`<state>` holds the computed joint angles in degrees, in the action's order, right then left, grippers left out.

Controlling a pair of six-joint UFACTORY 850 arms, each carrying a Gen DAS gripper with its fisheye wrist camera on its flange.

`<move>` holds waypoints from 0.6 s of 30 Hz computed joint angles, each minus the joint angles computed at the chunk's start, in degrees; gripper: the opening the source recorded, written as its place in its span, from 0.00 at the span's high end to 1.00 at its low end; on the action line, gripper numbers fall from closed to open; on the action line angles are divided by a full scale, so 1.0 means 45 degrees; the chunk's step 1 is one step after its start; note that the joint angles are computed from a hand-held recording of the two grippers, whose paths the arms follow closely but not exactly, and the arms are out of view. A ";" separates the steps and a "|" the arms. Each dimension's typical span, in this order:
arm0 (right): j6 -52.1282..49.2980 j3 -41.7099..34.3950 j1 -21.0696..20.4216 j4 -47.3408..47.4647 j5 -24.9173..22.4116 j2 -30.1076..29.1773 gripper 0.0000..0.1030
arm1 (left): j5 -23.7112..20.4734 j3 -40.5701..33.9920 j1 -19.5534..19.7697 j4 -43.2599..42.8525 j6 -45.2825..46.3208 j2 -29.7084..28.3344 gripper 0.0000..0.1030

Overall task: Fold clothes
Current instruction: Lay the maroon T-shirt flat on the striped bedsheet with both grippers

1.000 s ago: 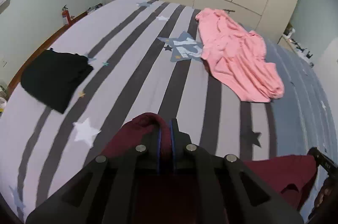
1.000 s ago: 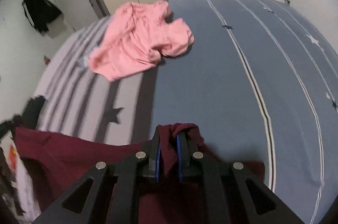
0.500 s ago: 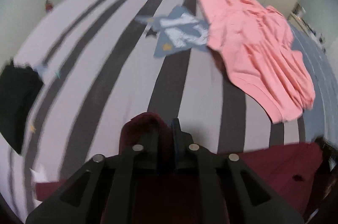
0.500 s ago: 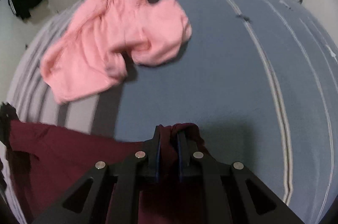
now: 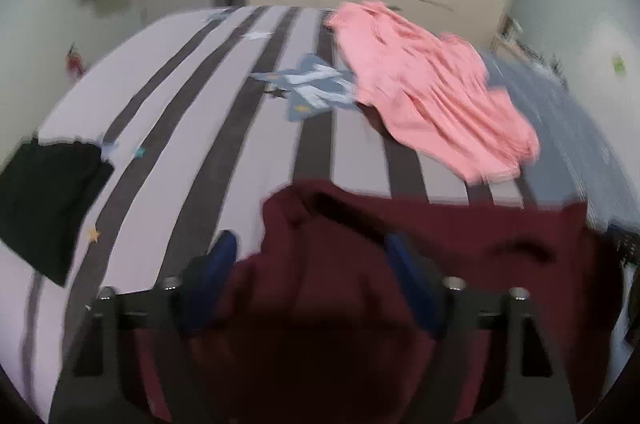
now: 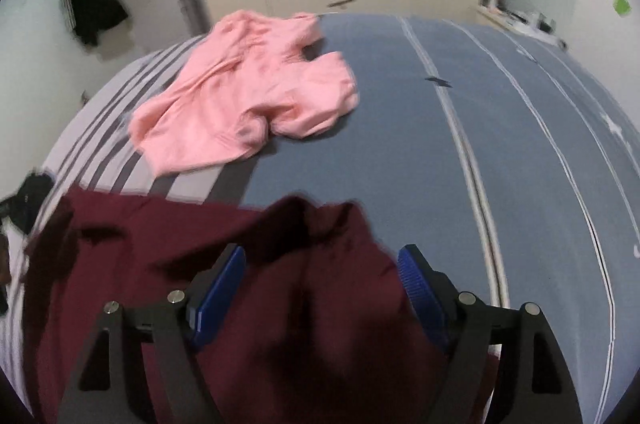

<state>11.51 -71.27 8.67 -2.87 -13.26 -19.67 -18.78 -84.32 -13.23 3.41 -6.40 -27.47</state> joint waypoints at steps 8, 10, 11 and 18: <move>0.1576 -0.1627 0.1364 -0.1753 -0.0649 -0.2121 0.52 | -0.0943 -0.2226 -0.0566 -0.0524 0.0953 -0.2339 0.71; 0.2303 -0.2453 0.1384 -0.2372 -0.0811 -0.2818 0.52 | -0.0850 -0.3165 -0.0537 -0.0423 0.0556 -0.2957 0.71; 0.2934 -0.2890 0.1367 -0.2916 -0.0825 -0.3150 0.52 | -0.0894 -0.3976 -0.0480 -0.0209 0.0171 -0.3432 0.71; 0.5236 -0.6588 0.0363 -0.3288 -0.2146 -0.5307 0.53 | -0.2759 -0.8316 -0.0005 0.1731 -0.2127 -0.5812 0.71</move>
